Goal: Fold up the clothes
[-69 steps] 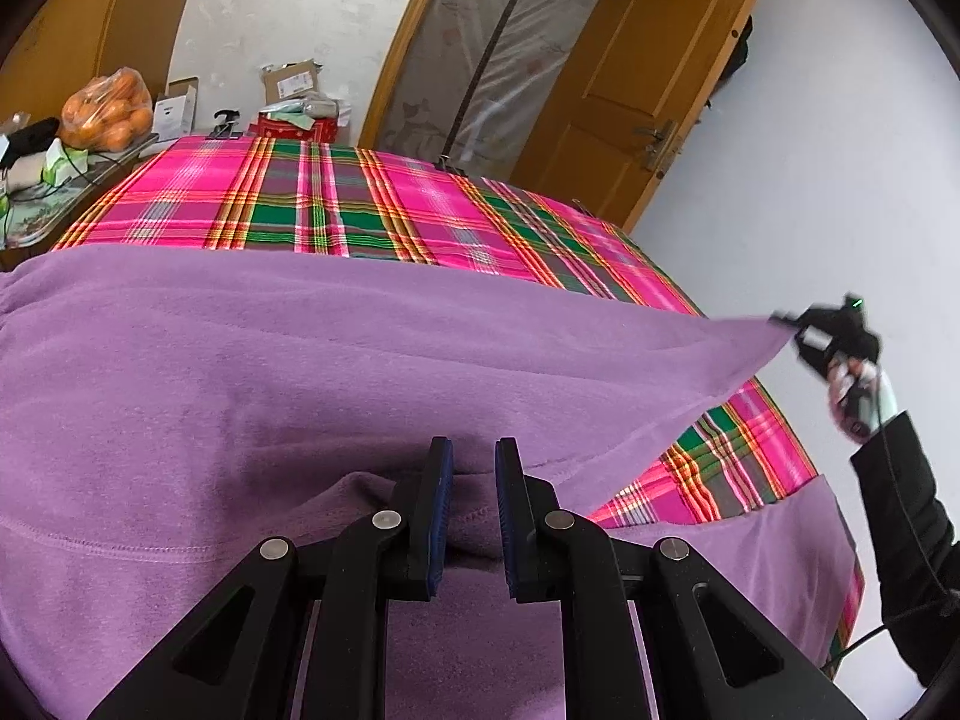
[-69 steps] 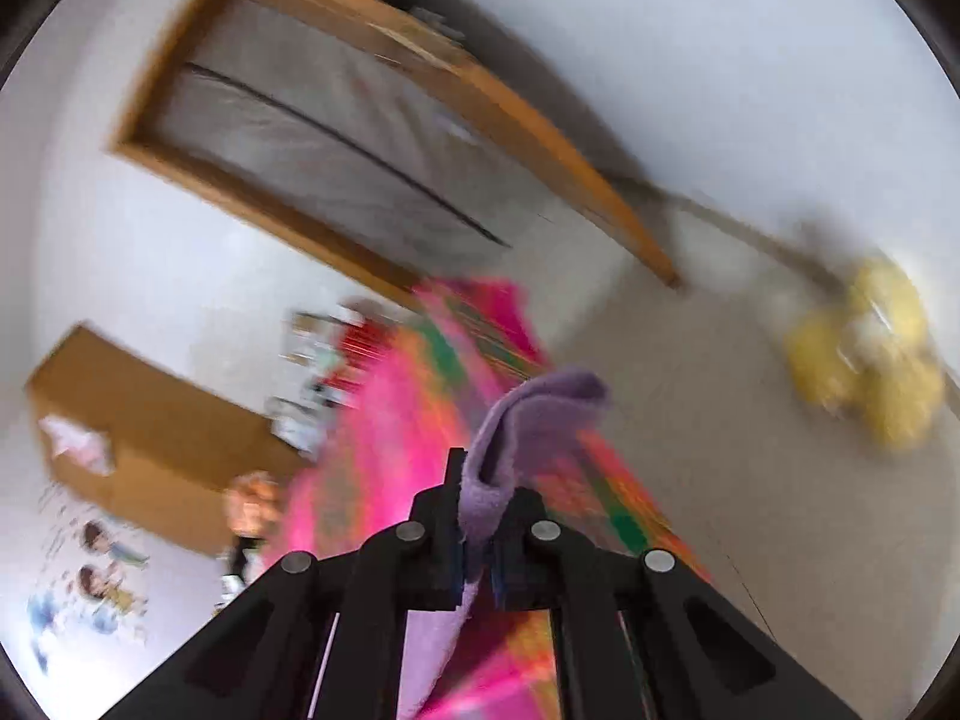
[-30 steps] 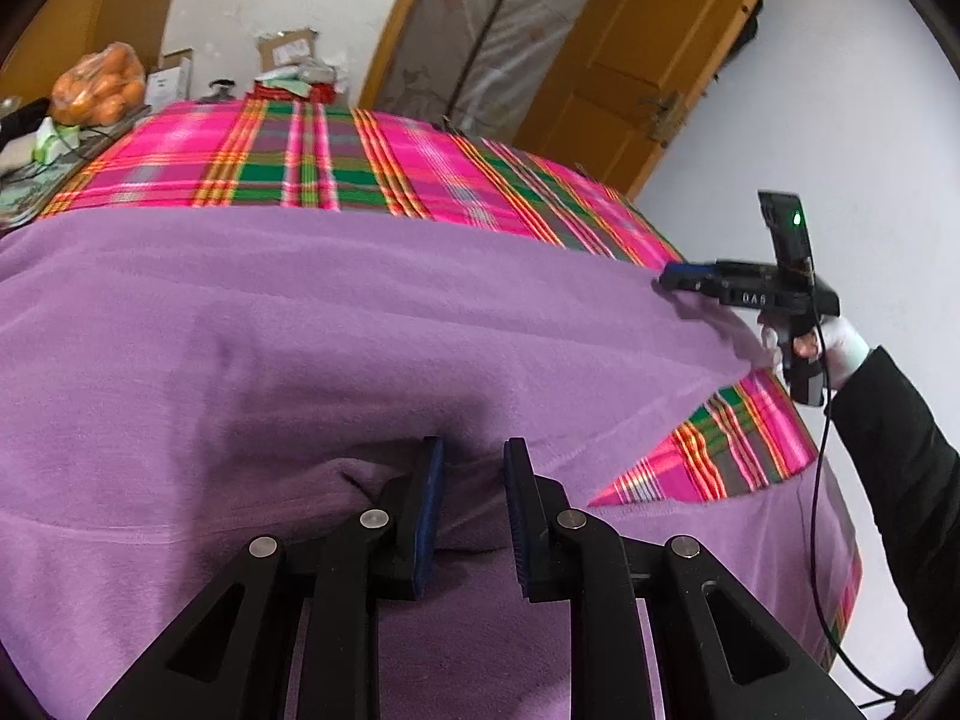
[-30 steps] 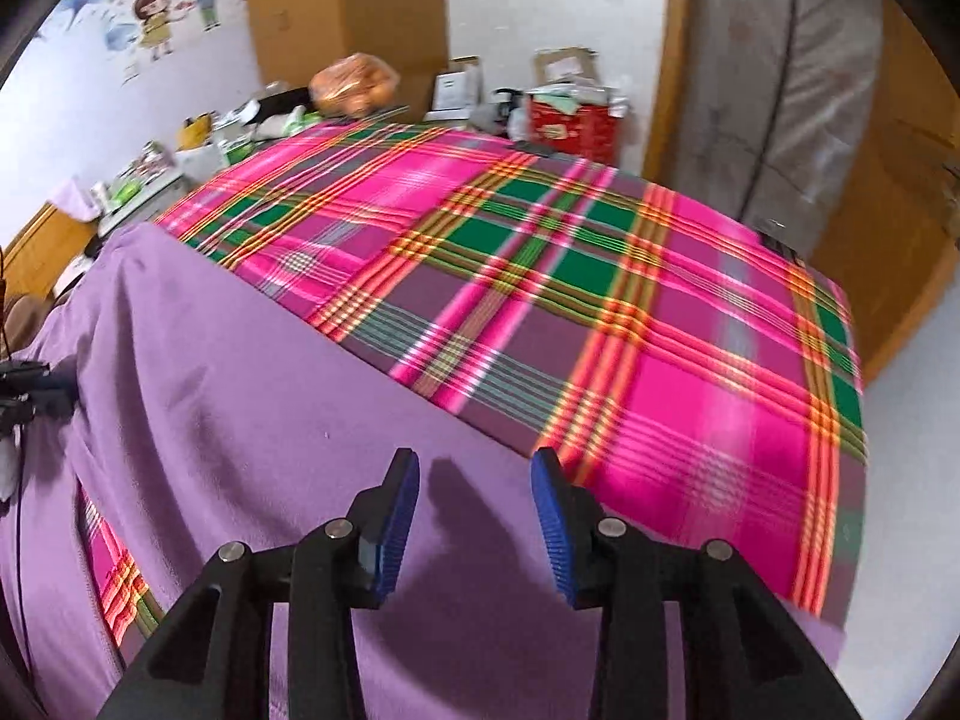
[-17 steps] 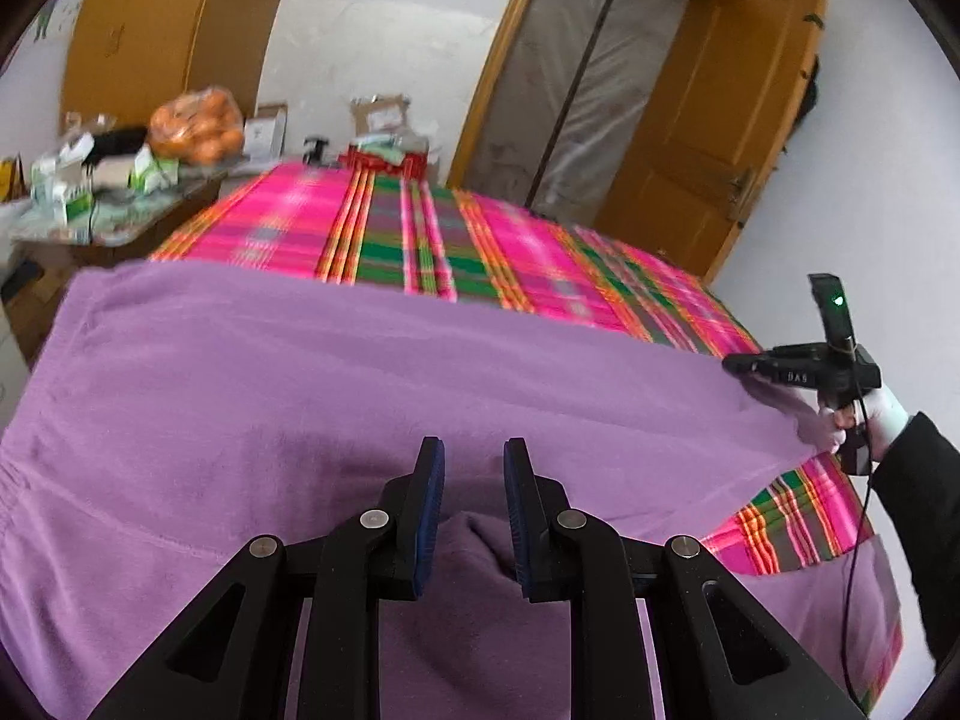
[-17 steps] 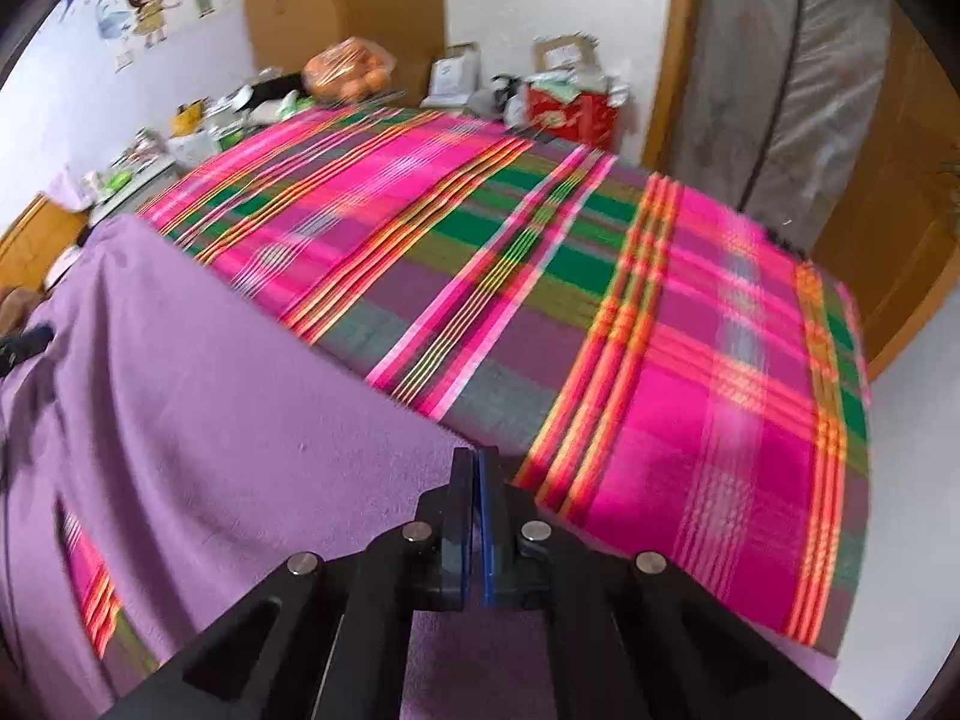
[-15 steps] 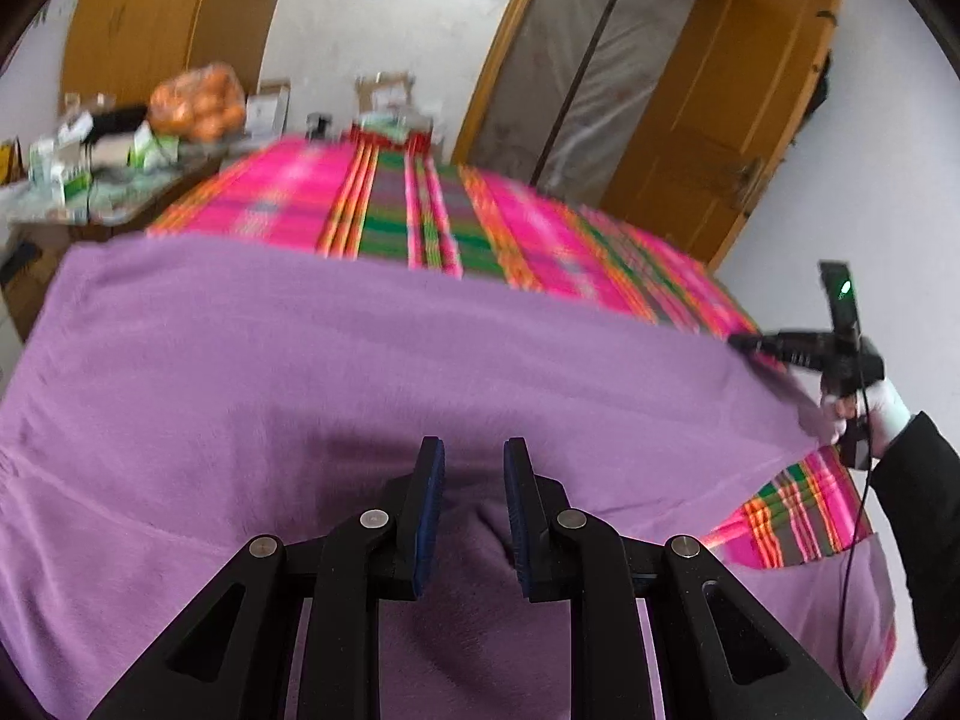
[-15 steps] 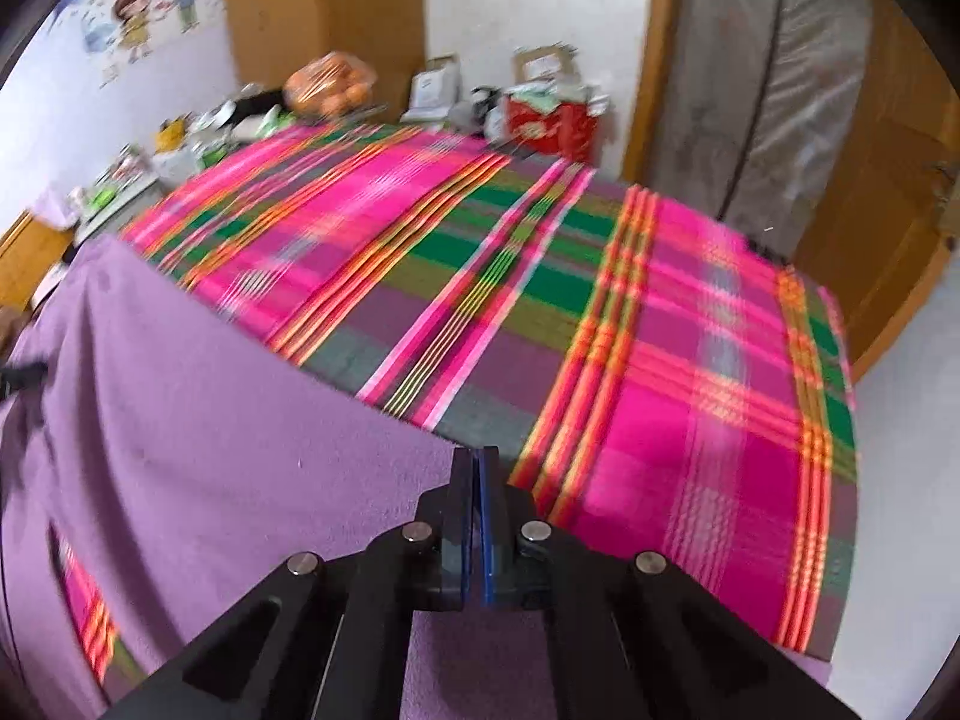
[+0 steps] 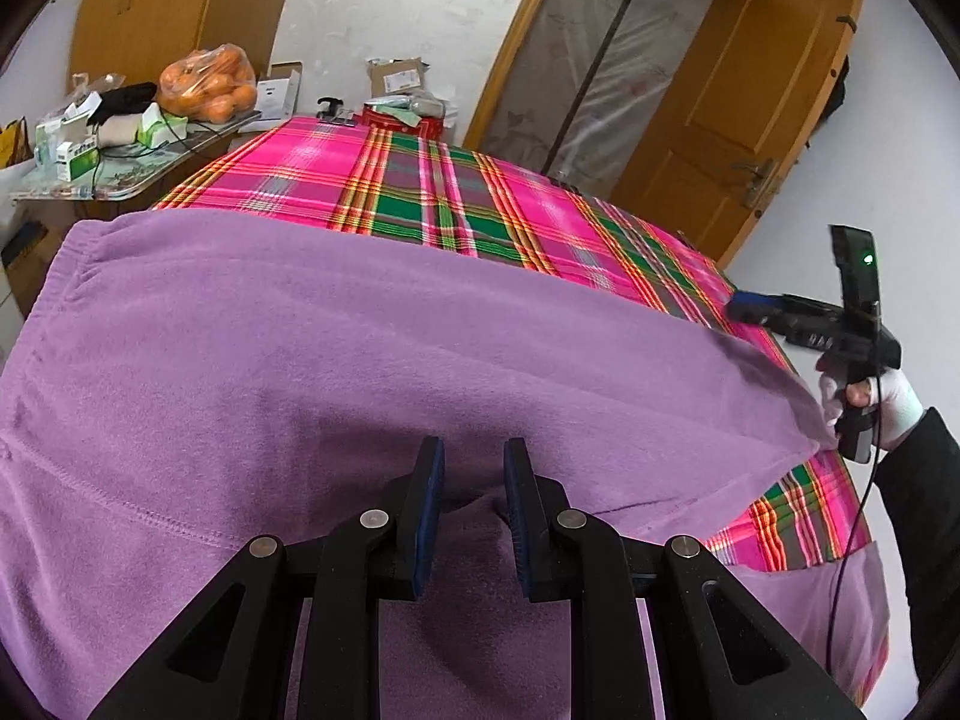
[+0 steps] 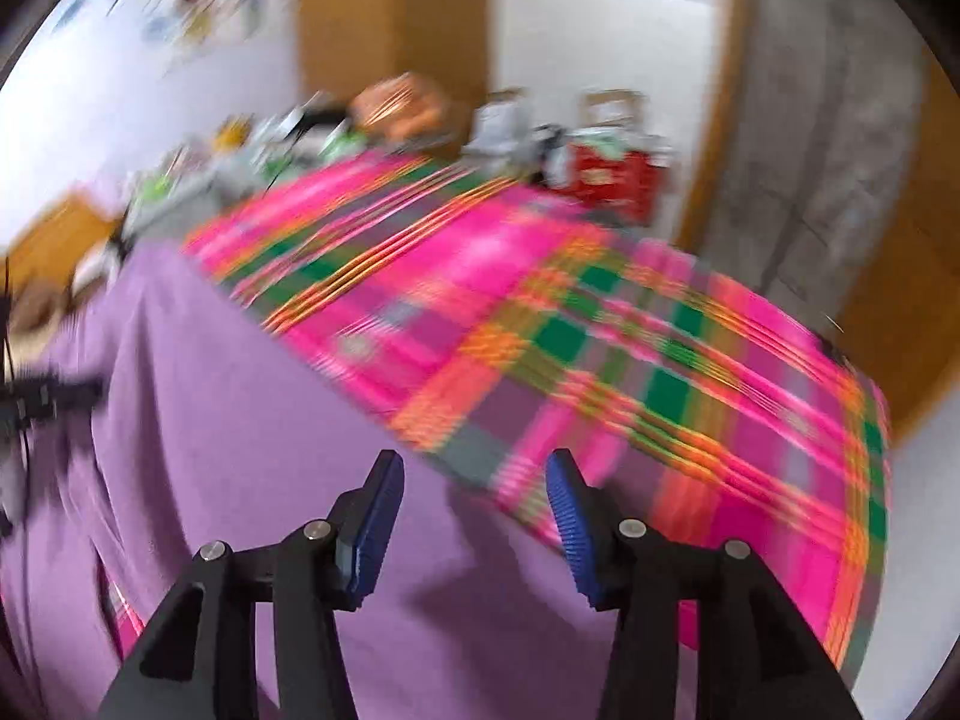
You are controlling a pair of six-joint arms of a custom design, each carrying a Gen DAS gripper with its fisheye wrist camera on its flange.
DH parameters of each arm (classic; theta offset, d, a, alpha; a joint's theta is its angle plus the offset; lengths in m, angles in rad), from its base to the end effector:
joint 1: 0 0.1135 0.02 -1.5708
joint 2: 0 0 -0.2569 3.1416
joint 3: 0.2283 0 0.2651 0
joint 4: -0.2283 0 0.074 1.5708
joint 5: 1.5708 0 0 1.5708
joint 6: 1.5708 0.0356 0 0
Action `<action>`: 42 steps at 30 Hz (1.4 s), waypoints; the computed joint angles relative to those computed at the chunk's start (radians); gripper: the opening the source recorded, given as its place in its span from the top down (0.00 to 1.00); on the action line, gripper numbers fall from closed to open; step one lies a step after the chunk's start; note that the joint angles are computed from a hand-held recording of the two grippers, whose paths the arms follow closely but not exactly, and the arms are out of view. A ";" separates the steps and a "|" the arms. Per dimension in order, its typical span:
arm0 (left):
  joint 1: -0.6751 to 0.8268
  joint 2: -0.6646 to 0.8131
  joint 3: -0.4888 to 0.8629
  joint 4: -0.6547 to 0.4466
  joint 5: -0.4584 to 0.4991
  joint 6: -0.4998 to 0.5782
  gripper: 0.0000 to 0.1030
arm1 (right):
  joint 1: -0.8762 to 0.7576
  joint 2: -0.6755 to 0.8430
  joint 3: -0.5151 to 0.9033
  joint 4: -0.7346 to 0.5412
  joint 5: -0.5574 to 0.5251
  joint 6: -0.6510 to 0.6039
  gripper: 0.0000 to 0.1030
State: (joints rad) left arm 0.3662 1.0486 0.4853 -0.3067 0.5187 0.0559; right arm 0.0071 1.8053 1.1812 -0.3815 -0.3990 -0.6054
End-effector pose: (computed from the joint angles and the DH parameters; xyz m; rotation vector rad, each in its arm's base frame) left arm 0.2023 0.0587 0.1688 -0.1364 2.3307 -0.4250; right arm 0.3814 0.0165 0.1710 -0.8855 2.3182 0.2666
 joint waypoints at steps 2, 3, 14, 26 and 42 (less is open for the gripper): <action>0.014 -0.018 -0.010 0.012 -0.018 -0.019 0.80 | 0.076 0.052 0.044 -0.025 0.057 -0.020 0.52; 0.023 -0.036 -0.017 0.021 -0.037 -0.032 0.80 | 0.098 0.081 0.070 -0.046 0.078 -0.033 0.52; 0.070 0.001 -0.012 0.061 -0.114 -0.091 0.80 | 0.138 0.115 0.110 -0.010 0.123 0.019 0.98; 0.082 0.031 -0.007 0.078 -0.116 -0.111 0.80 | 0.124 0.054 0.084 -0.012 0.122 0.061 0.84; -0.016 0.006 -0.007 0.026 0.010 0.014 0.80 | -0.272 -0.429 -0.463 -0.032 -0.132 -0.086 0.72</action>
State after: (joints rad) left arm 0.3501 1.0544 0.4783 -0.2809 0.5286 0.0698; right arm -0.2653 1.3766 0.7177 -0.4130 -0.5313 -0.6912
